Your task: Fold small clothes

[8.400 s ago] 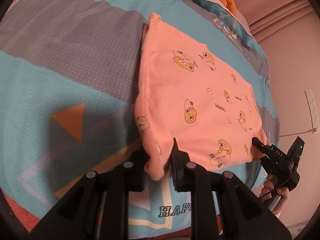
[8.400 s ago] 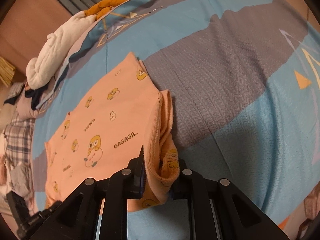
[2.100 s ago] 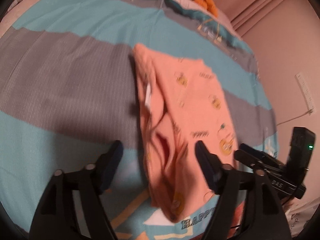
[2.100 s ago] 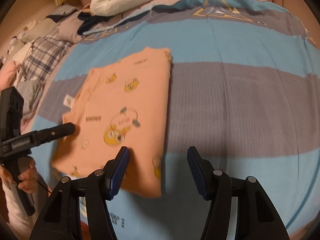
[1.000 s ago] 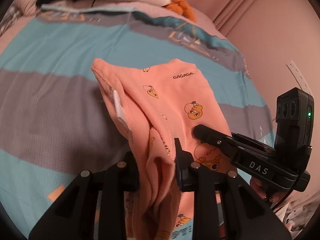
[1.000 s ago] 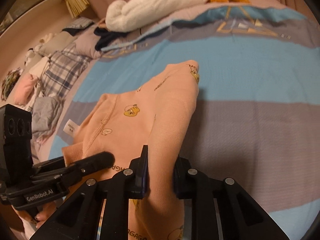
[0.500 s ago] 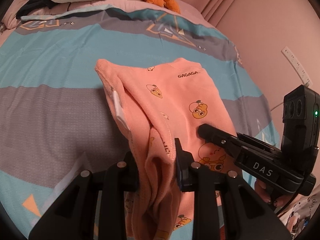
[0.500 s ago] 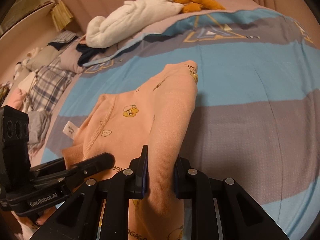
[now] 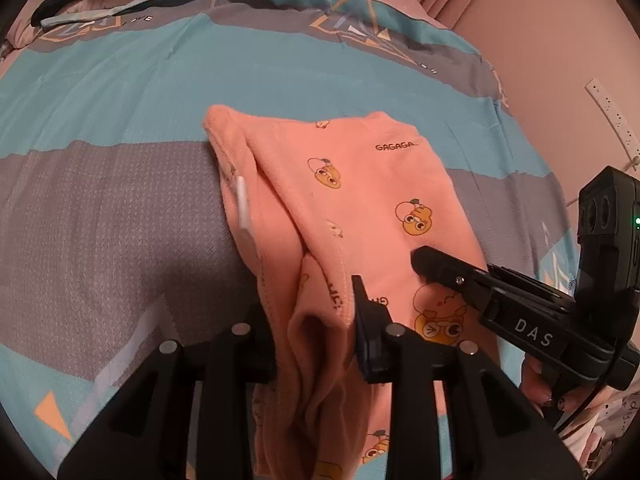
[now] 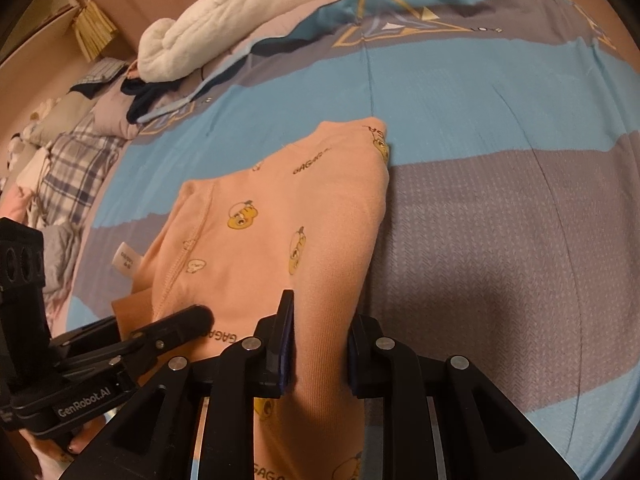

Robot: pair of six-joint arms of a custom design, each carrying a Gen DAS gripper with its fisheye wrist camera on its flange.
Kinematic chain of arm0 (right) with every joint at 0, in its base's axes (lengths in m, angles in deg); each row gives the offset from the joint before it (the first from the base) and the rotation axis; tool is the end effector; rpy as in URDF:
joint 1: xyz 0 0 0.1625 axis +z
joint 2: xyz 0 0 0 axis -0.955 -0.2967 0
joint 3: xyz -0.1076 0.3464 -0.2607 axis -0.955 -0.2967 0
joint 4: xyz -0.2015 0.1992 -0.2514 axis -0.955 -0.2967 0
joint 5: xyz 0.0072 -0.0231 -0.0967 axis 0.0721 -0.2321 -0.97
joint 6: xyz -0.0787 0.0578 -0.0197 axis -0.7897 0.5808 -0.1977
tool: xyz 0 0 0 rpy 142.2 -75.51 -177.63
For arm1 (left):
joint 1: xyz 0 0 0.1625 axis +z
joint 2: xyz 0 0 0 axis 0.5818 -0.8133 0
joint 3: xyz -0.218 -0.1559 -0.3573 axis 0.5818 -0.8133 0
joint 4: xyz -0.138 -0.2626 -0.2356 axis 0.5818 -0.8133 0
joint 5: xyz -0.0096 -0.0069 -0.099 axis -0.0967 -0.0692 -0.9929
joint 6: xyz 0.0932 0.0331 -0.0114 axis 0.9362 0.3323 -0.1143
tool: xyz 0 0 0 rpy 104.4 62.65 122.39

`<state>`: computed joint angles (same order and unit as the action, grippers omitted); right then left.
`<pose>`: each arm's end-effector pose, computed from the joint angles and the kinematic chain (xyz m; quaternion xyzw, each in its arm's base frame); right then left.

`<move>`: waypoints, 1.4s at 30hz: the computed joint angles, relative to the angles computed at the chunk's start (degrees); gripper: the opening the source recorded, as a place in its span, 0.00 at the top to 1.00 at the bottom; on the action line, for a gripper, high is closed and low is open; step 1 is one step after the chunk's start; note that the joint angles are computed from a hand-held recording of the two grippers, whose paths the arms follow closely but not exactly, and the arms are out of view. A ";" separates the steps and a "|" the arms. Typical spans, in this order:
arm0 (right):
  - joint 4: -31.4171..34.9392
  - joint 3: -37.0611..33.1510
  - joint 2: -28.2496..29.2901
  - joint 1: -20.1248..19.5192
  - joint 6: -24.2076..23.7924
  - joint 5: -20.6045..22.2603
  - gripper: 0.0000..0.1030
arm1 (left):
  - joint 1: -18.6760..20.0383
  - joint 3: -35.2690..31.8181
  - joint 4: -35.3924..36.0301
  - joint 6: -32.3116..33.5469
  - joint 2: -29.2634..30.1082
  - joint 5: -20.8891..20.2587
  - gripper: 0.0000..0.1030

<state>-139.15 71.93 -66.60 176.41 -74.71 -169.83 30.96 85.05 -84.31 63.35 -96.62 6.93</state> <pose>0.2628 -0.6977 0.0897 0.0726 -0.9417 0.2708 0.1860 -0.1402 -0.7550 0.2247 0.1920 0.9553 -0.1435 0.1731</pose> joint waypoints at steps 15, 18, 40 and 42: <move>0.36 1.29 -0.69 1.09 2.41 -6.81 0.53 | 0.45 1.52 1.23 -2.85 -1.73 1.73 0.39; -0.52 2.15 -1.35 1.69 3.13 -8.61 0.51 | 0.07 2.45 0.60 -2.42 -2.86 2.51 0.38; -23.04 7.18 -3.55 8.19 -7.48 -12.02 0.01 | -4.45 10.11 -13.31 6.23 -11.58 4.66 0.00; -22.63 7.09 -3.15 8.32 -7.88 -13.16 0.01 | -4.60 10.83 -13.61 6.52 -12.00 4.88 0.00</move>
